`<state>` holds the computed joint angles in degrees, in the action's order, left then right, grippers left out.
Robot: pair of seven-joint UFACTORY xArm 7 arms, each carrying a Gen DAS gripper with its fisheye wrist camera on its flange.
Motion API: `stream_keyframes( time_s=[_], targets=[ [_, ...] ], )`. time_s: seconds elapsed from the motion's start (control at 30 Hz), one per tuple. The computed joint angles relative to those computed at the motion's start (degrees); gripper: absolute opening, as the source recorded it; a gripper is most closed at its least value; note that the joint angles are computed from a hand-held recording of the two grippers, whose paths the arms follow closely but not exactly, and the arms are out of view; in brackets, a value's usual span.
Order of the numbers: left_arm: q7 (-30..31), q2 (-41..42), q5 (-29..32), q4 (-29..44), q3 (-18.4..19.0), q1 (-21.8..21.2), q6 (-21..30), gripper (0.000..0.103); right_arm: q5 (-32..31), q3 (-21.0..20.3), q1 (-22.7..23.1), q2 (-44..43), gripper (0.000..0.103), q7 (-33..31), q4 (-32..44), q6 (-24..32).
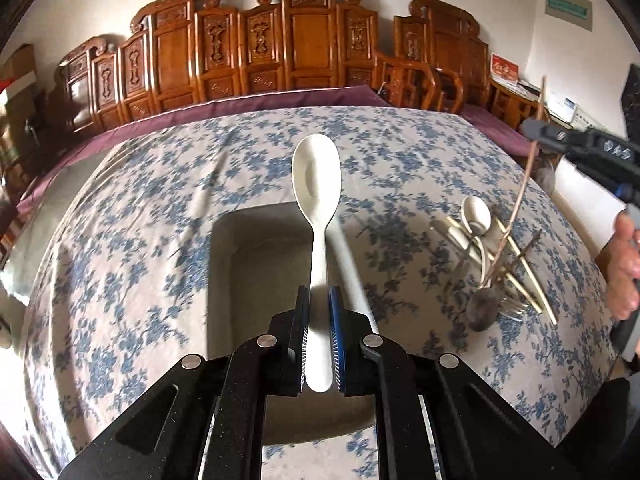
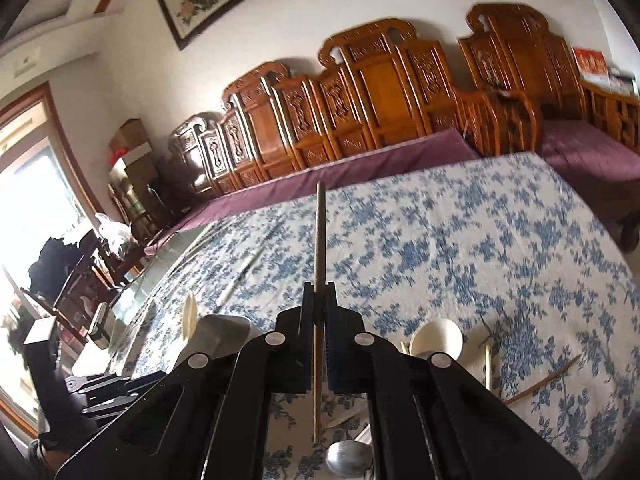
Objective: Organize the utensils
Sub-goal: 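Lower the spoon into the grey tray and open left while right drops chopstick in tray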
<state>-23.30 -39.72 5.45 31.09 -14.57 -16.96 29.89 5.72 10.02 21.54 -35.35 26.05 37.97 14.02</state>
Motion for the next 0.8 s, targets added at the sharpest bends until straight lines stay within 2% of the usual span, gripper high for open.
stream_keyframes(
  time_s=[0.2, 0.5, 0.8],
  targets=[
    [1.2, 0.4, -0.1, -0.7, 1.3, 0.3, 2.2, 0.009, -1.3, 3.4, -0.3, 0.5, 0.006, 2.4, 3.0, 1.3],
    [4.4, 2.8, -3.7, -2.2, 4.8, -0.3, 1.8, 0.010, -3.9, 7.3, 1.2, 6.9, 0.006, 5.1, 9.9, 2.6],
    [5.7, 1.8, -5.4, -2.1, 5.9, 1.0, 2.2, 0.010, -4.8, 8.1, 4.2, 14.6, 0.006, 7.0, 14.5, 2.1]
  ],
)
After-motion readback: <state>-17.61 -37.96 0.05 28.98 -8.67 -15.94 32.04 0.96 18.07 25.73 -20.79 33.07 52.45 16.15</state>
